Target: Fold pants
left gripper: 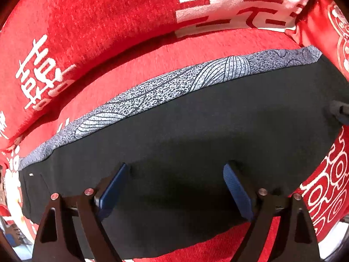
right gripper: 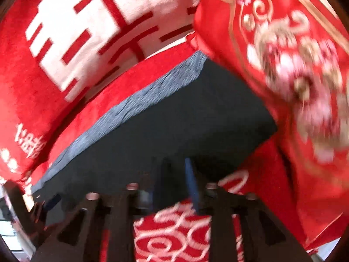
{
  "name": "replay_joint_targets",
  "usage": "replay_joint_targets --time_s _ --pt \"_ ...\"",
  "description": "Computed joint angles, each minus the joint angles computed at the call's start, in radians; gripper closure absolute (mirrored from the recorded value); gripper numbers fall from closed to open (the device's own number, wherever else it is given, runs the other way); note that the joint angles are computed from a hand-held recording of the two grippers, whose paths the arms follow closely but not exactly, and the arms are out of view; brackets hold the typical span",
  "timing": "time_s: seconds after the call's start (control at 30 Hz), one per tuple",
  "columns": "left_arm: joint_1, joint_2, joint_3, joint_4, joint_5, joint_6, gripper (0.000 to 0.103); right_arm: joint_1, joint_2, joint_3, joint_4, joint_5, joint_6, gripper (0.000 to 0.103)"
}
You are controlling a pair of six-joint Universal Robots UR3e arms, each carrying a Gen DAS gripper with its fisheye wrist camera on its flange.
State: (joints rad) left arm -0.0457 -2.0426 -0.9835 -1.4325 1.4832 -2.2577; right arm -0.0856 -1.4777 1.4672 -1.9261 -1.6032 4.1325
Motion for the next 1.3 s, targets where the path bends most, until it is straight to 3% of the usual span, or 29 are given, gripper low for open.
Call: replay_joint_targets --time_s 0.1,0.27,0.53,0.63,0.73,0.9,1.0,1.3 --pt "-0.003 0.007 -0.015 0.017 0.003 0.015 0.013 0.053 0.033 -0.033 0.011 -0.038 0.007 0.049" --pt "-0.009 -0.025 0.046 -0.031 0.009 0.019 0.013 0.043 0.033 0.015 -0.069 -0.006 0.006 0.034" --pt "-0.012 -0.008 0.006 0.011 0.007 0.044 0.013 0.004 -0.034 0.159 -0.236 0.070 -0.007 0.027" --pt "-0.014 -0.002 -0.008 0.026 0.008 0.052 0.013 -0.002 -0.044 0.176 -0.258 0.076 0.000 0.027" --pt "-0.014 -0.014 0.013 0.010 0.006 0.054 0.013 0.013 -0.101 0.212 -0.256 0.043 0.108 0.027" --pt "-0.016 -0.004 -0.002 0.021 0.007 0.051 0.013 -0.001 -0.274 0.485 -0.506 0.059 0.304 0.032" --pt "-0.016 -0.003 -0.003 0.019 0.009 0.041 0.013 0.010 -0.324 0.568 -0.587 0.033 0.373 0.033" --pt "-0.008 -0.014 0.015 -0.001 0.002 0.034 0.013 -0.008 -0.301 0.776 -0.931 0.043 0.507 0.034"
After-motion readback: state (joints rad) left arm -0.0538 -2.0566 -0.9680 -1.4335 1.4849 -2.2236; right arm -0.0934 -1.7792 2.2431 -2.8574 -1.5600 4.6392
